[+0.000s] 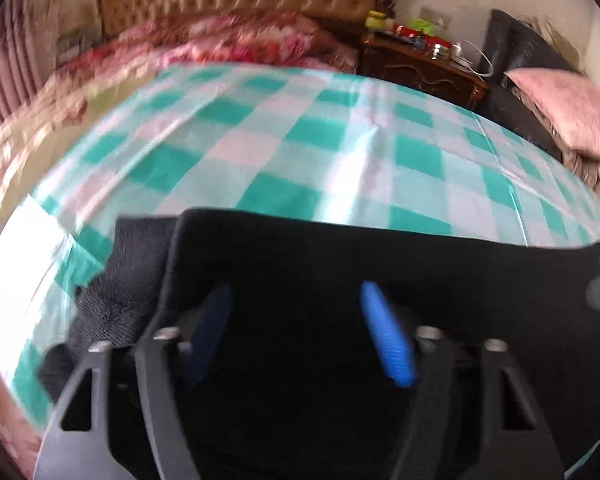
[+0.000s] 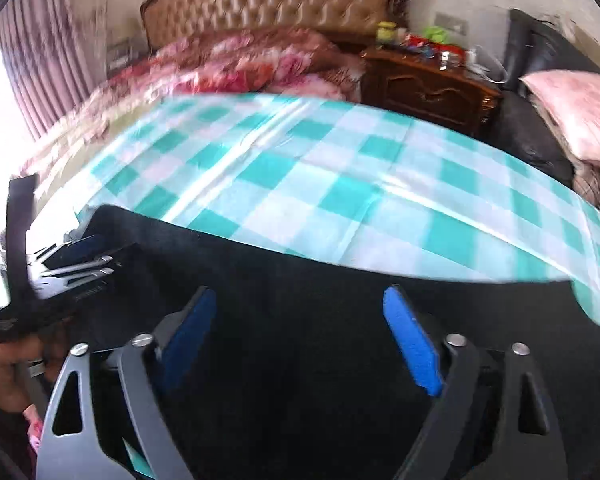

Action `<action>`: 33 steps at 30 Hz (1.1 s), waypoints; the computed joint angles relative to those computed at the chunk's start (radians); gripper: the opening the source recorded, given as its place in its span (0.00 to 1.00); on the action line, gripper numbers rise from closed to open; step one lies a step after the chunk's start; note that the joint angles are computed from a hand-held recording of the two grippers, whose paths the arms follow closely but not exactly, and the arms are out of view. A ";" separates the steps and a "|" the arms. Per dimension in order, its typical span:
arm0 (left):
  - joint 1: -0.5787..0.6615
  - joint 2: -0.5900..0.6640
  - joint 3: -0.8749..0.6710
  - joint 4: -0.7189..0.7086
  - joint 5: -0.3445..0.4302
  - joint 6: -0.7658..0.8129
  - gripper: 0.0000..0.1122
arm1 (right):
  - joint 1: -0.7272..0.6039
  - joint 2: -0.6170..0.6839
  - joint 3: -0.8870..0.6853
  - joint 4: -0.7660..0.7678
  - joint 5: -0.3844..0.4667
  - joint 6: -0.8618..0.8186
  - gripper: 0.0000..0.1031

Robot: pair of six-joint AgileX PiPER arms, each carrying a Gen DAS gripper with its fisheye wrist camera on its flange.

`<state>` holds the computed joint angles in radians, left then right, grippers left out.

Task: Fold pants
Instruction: 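Grasp the ribbed leg cuffs with the left gripper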

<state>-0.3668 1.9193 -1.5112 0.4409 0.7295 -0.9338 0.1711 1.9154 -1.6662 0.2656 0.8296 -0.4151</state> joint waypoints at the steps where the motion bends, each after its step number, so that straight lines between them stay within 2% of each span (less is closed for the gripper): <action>1: 0.007 -0.004 0.010 0.003 -0.013 0.009 0.48 | 0.027 0.024 -0.020 -0.043 -0.003 0.045 0.79; 2: 0.005 -0.005 0.005 0.017 0.011 0.005 0.40 | 0.048 0.062 -0.049 -0.079 0.003 0.085 0.75; 4: -0.015 -0.074 0.060 0.078 0.025 -0.060 0.34 | 0.065 0.118 -0.096 -0.122 0.022 0.133 0.73; 6: -0.058 -0.216 0.200 0.211 -0.016 -0.228 0.34 | 0.059 0.150 -0.109 -0.144 0.025 0.155 0.73; 10: -0.157 -0.442 0.467 0.422 0.048 -0.610 0.34 | 0.100 0.107 0.022 -0.247 -0.126 0.170 0.76; 12: -0.160 -0.511 0.587 0.448 -0.008 -0.702 0.34 | 0.095 0.110 0.016 -0.234 -0.125 0.168 0.75; 13: -0.144 -0.519 0.630 0.422 -0.033 -0.695 0.34 | 0.095 0.111 0.010 -0.236 -0.120 0.173 0.75; 15: -0.125 -0.520 0.669 0.357 -0.023 -0.669 0.37 | 0.093 0.084 0.026 -0.199 -0.117 0.156 0.73; 16: -0.113 -0.553 0.710 0.361 -0.068 -0.698 0.38 | 0.087 0.052 0.053 -0.134 -0.114 0.100 0.72; 19: -0.124 -0.634 0.778 0.418 -0.107 -0.785 0.38 | 0.094 -0.059 0.181 -0.041 -0.143 0.009 0.71; 21: -0.118 -0.659 0.795 0.403 -0.133 -0.777 0.37 | 0.088 -0.097 0.233 0.041 -0.114 -0.033 0.67; 23: -0.117 -0.663 0.802 0.392 -0.162 -0.767 0.37 | 0.091 -0.128 0.289 0.082 -0.123 -0.051 0.66; 24: -0.097 -0.661 0.808 0.378 -0.205 -0.760 0.37 | 0.100 -0.138 0.316 0.066 -0.139 -0.039 0.66; 26: -0.085 -0.639 0.805 0.373 -0.235 -0.763 0.37 | 0.107 -0.128 0.331 0.045 -0.138 -0.024 0.63; 28: -0.097 -0.597 0.787 0.410 -0.225 -0.794 0.38 | 0.114 -0.125 0.352 0.018 -0.160 -0.012 0.63; 33: -0.063 -0.558 0.776 0.432 -0.254 -0.796 0.41 | 0.140 -0.133 0.377 -0.041 -0.195 0.015 0.64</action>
